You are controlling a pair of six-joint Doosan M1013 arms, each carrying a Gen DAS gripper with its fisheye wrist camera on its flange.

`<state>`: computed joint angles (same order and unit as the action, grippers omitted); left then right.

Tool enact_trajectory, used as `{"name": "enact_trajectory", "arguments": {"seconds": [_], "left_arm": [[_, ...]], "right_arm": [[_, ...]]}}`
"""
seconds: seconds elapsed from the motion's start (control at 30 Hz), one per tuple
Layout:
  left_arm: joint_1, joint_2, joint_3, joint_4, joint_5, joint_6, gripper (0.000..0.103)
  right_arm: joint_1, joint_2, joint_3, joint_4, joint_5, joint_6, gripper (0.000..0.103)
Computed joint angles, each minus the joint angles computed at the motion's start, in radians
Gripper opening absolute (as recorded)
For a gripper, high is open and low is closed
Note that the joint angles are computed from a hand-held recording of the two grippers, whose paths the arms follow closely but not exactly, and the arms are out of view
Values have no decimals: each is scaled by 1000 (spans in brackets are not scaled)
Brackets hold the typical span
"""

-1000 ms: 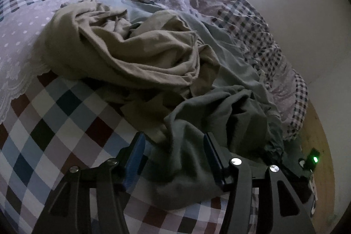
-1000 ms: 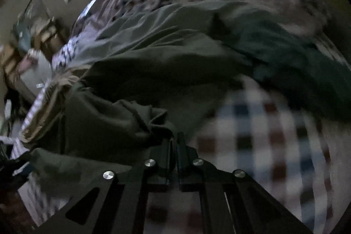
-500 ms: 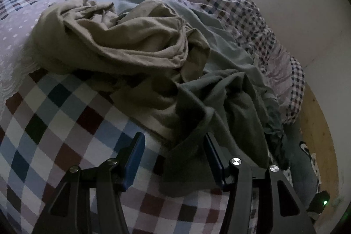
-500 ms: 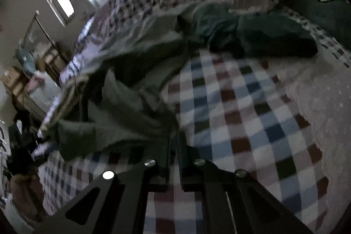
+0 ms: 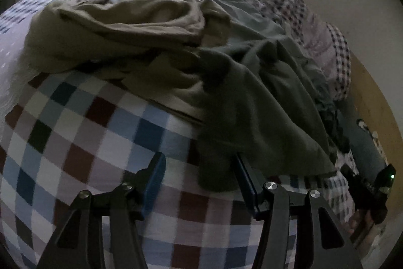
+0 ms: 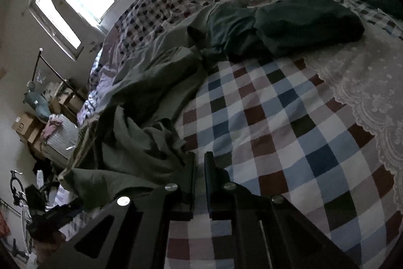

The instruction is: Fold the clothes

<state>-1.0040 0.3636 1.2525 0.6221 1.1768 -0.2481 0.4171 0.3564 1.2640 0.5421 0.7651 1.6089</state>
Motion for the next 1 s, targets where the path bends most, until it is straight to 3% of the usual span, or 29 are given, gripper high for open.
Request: {"name": "enact_trajectory", "arguments": {"seconds": [0.13,0.2,0.23,0.27,0.37,0.53,0.77,1.0], "left_arm": [[2,32,-46,-6,55,56,59],[0,32,-45,1,72,18,45],[-2,23,-32,7,56,-15,23],[-3,13,-16,14,35,-49,13],[-11,-11,18,52,-7,-132,5],[-46,-31,29,204,21,-204,3],[-94,-67,68,373,156,-372,2],[-97,-95,112,360,237,-481,2]], "right_arm": [[-2,2,0,5,6,-11,8],[-1,3,-1,7,7,-17,8],[-1,4,-1,8,9,-22,8],[-1,4,-2,10,10,-26,9],[-1,6,-6,19,18,-41,10],[3,13,-15,23,22,-54,16],[10,41,-48,89,45,-123,46],[19,96,-110,154,114,-156,47]]}}
